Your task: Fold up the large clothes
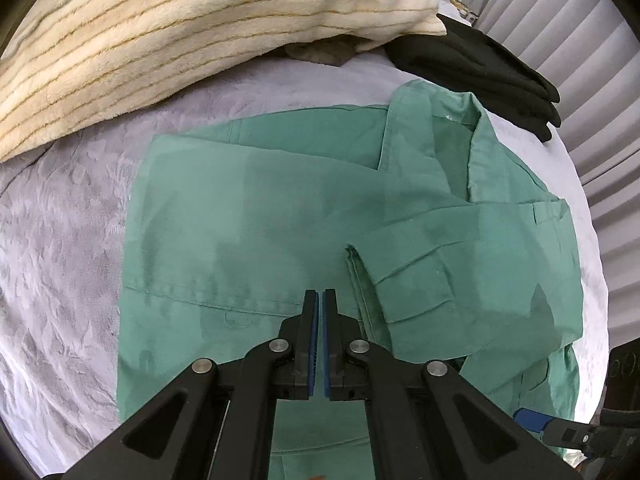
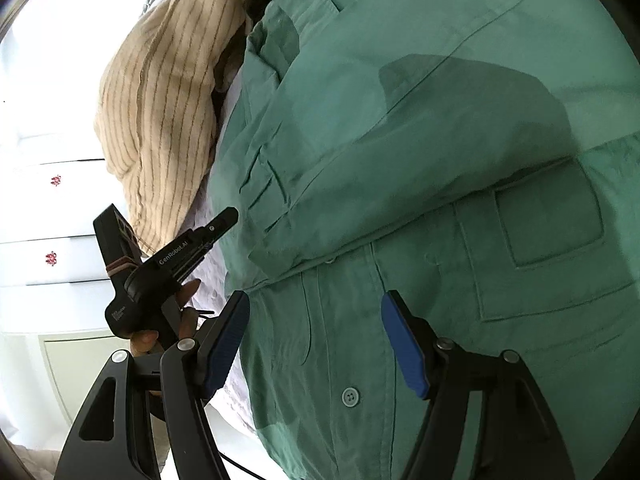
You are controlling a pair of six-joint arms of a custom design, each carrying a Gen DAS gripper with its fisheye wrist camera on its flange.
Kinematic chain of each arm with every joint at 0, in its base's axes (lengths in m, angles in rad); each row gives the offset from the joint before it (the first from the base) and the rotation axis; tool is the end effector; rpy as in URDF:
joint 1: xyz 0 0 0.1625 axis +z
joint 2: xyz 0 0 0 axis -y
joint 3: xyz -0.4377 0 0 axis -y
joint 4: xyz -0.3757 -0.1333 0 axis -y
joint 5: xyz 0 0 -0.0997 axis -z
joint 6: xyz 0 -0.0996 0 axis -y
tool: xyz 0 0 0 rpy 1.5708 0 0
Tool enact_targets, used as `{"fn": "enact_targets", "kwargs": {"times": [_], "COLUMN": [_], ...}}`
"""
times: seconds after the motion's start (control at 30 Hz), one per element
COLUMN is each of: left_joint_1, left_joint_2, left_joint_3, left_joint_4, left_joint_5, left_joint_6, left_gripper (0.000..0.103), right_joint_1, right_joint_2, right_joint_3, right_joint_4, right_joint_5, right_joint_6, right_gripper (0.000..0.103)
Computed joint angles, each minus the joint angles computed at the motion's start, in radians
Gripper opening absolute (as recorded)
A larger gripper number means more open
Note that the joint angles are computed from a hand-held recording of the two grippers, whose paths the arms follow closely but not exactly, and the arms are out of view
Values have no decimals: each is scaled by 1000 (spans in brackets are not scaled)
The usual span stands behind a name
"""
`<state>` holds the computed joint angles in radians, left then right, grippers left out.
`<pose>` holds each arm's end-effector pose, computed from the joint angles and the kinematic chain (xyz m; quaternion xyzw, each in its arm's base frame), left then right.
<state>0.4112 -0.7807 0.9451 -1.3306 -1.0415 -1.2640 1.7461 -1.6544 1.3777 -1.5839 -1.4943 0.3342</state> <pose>-0.6044 -0.4638 0.2908 0.0031 0.9470 -0.1718 0.2716 0.2170 -0.4173 0.6346 0.0730 0.9861 -0.1301 0.0730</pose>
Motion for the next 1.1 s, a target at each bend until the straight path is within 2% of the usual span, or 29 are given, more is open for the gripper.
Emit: {"fn": "enact_targets", "kwargs": {"times": [0.17,0.3,0.37,0.43,0.57,0.6,0.63,0.67,0.8,0.87,0.97,1.1], "left_joint_1": [-10,-23,-28,-27,-34,-38,-43,-47,-41,-30,-3,45], "left_joint_2": [-22,-59,-66,-67,-92,-98,-101,-107,-129,-117,-97,-60], "left_joint_3": [37,107,117,114,155,162,167,183,284,286,274,247], "left_joint_4": [-52,-132,-124,-110,-155,-159,-158,-175,-333,-331,-331,-355], "left_joint_5": [9,57,85,84,96,104,117,130,178,193,167,86], "left_joint_6": [-1,-36,-61,-72,-74,-74,-76,-70,-15,-1,36,96], "left_gripper": [2,2,2,2,3,13,93,103,103,103,103,103], "right_joint_1": [0,-1,-1,-2,3,3,5,7,22,29,39,51], "right_joint_2": [-3,-5,-4,-4,-2,-2,0,1,10,17,27,33], "right_joint_3": [2,3,2,5,7,7,8,8,4,-1,-10,-16], "right_joint_4": [3,5,6,6,8,8,9,9,3,3,8,12], "right_joint_5": [-9,-11,-15,-15,-20,-20,-21,-22,-38,-45,-54,-73], "right_joint_6": [10,12,12,14,16,16,17,17,18,17,21,23], "right_gripper": [72,72,72,72,72,72,72,72,72,72,72,72]}}
